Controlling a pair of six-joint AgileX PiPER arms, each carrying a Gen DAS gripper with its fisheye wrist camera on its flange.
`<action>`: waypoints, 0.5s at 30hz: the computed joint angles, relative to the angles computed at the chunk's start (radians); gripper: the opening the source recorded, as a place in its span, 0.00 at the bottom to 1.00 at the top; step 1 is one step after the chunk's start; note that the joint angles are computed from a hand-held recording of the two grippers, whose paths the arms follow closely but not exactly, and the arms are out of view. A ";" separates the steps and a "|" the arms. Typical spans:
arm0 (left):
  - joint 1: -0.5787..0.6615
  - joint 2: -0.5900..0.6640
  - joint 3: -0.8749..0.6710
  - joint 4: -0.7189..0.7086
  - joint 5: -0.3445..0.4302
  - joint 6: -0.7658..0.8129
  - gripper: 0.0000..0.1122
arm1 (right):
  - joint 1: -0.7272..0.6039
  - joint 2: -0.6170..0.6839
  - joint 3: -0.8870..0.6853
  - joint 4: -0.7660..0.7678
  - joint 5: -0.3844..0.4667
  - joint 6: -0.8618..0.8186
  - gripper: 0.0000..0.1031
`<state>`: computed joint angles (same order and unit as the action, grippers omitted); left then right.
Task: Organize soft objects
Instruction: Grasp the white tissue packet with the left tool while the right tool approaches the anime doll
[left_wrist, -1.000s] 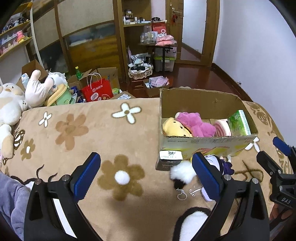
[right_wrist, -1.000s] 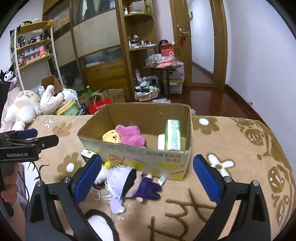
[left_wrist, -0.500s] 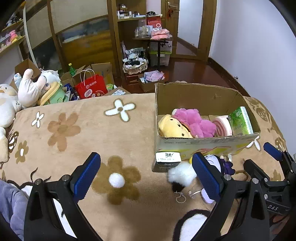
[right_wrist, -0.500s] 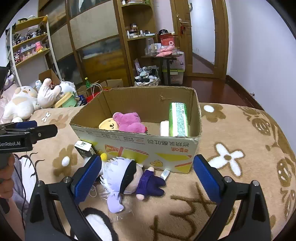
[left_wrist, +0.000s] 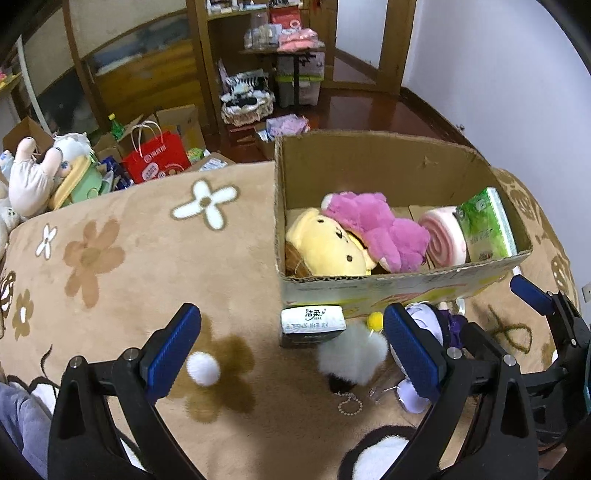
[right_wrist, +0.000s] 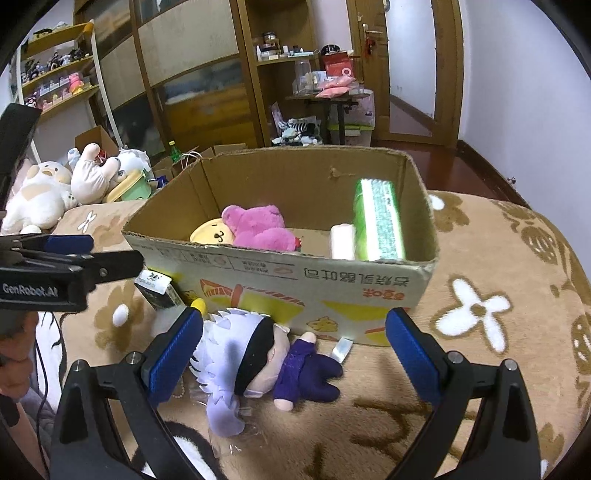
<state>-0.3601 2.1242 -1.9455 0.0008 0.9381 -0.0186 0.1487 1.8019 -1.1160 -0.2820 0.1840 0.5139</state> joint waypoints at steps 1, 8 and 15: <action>0.001 0.017 -0.020 -0.005 0.015 0.003 0.87 | 0.000 0.009 -0.007 0.025 0.000 -0.024 1.00; 0.008 0.112 -0.125 -0.034 0.095 0.013 0.87 | 0.005 0.074 -0.052 0.194 0.009 -0.188 1.00; 0.021 0.148 -0.137 -0.071 0.108 0.032 0.82 | 0.024 0.124 -0.079 0.196 0.009 -0.200 1.00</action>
<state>-0.3390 2.2718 -2.0825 -0.0698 1.0465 0.0137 0.1723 1.9261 -1.1951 -0.0857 0.1928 0.3141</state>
